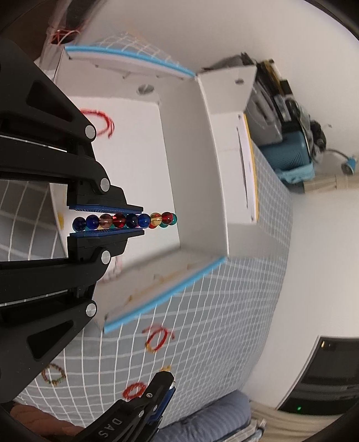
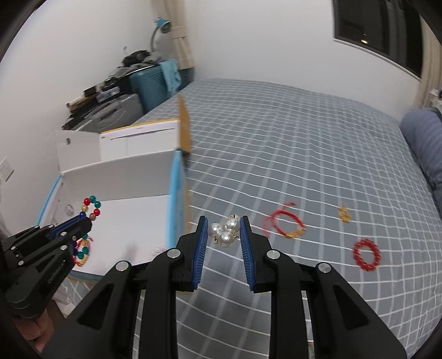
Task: Organize jewelry
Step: 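Carry the glass bead bracelet with the left tool while the right tool carries the pearls to the box, then lower into the box and open the left tool while the right tool releases the pearls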
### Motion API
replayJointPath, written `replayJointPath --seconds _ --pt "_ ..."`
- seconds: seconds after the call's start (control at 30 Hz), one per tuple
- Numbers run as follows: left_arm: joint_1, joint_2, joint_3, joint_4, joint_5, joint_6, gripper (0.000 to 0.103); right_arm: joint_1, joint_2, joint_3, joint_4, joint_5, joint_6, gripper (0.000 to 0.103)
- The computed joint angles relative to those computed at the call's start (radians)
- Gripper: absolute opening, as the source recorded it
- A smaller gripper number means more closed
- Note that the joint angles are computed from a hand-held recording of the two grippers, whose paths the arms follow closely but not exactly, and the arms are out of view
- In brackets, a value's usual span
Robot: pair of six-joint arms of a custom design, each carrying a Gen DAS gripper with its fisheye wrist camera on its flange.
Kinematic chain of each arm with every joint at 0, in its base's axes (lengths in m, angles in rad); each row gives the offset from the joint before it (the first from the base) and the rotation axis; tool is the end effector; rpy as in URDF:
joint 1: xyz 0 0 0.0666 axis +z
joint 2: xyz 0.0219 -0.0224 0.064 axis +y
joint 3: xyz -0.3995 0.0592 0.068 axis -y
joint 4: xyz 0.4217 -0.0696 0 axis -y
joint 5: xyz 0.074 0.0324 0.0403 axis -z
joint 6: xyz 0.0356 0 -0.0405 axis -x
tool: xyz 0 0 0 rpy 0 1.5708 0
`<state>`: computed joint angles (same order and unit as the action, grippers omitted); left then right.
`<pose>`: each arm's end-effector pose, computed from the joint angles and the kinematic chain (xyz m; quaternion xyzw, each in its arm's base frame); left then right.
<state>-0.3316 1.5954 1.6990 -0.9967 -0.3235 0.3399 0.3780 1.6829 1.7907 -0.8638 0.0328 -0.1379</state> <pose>0.5582 -0.1806 0.4878 -0.0574 0.9306 0.0353 0.3598 0.5889 0.2322 0.4900 -0.1035 0.9122 0.0865 0.3869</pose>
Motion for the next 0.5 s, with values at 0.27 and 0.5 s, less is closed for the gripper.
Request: replayJointPath --seconds 0.27,0.5 --pt "0.084 -0.043 -0.062 -0.010 -0.004 0.010 0.009 0.085 0.069 0.077 -0.028 -0.015 0.018 0.023" --pt "0.140 -0.059 -0.108 -0.023 0.014 0.022 0.009 0.139 0.149 0.151 -0.081 -0.016 0.023 0.023"
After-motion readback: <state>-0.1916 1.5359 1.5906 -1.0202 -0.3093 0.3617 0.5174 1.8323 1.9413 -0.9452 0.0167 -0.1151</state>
